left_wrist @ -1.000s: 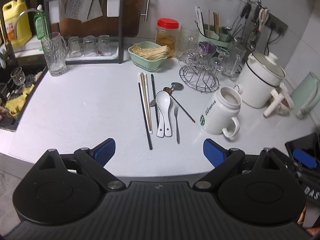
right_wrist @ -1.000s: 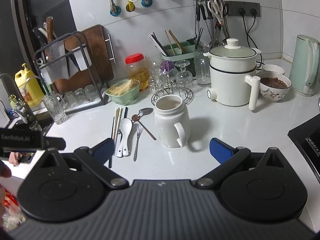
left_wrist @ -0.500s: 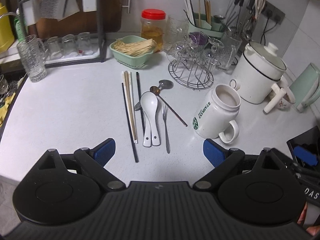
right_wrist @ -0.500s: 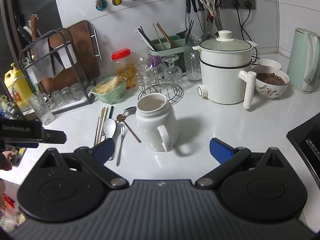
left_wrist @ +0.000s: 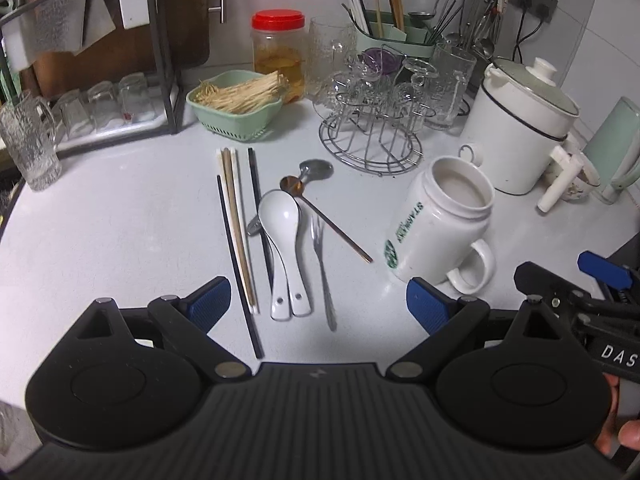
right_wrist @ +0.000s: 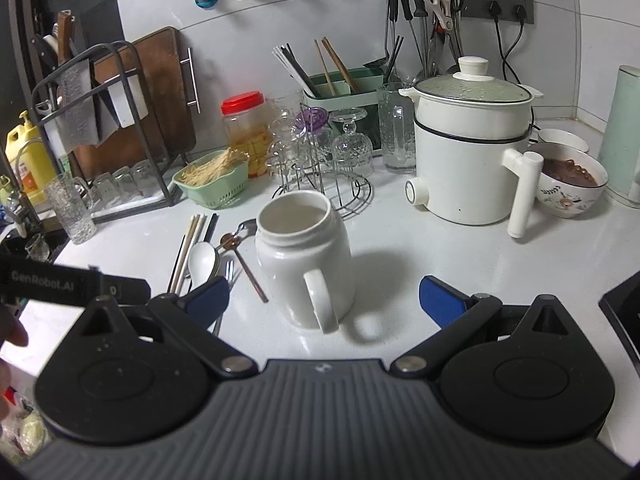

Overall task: Organize utensils
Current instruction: 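Close the right tool around the white Starbucks mug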

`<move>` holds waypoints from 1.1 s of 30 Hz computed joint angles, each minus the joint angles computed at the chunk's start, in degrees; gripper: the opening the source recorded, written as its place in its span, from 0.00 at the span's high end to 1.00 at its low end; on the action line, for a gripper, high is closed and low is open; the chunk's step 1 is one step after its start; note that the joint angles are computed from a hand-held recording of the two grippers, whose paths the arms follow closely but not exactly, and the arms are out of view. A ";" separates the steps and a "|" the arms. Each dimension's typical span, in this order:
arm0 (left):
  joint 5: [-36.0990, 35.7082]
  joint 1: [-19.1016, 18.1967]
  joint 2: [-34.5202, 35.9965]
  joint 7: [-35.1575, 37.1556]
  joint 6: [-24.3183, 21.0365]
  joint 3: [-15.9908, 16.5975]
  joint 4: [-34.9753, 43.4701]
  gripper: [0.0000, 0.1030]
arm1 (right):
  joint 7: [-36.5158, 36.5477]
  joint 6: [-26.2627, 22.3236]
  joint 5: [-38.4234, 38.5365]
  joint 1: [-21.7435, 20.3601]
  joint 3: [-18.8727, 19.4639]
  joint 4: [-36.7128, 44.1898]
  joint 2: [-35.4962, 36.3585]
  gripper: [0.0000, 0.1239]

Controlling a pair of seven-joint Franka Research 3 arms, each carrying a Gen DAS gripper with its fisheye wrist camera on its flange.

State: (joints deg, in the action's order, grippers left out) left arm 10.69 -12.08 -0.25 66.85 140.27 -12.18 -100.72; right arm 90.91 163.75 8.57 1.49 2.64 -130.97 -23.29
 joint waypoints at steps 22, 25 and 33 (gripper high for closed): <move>0.44 1.50 13.31 -1.70 -1.77 1.31 11.82 0.07 | -13.27 -4.79 5.68 4.57 -3.82 14.59 15.52 0.17; 0.93 1.38 15.57 -2.53 -2.43 1.55 14.33 0.07 | -15.24 -6.06 6.07 4.65 -3.78 16.30 17.10 0.20; 0.90 1.51 21.30 -0.43 -4.29 1.59 21.75 0.07 | -21.27 -10.14 8.70 4.75 -3.92 20.68 20.25 0.28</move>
State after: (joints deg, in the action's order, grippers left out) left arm 11.59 -10.57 21.05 66.43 135.98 -10.59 -78.97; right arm 69.64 153.61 17.28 6.24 -1.28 -110.29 -3.05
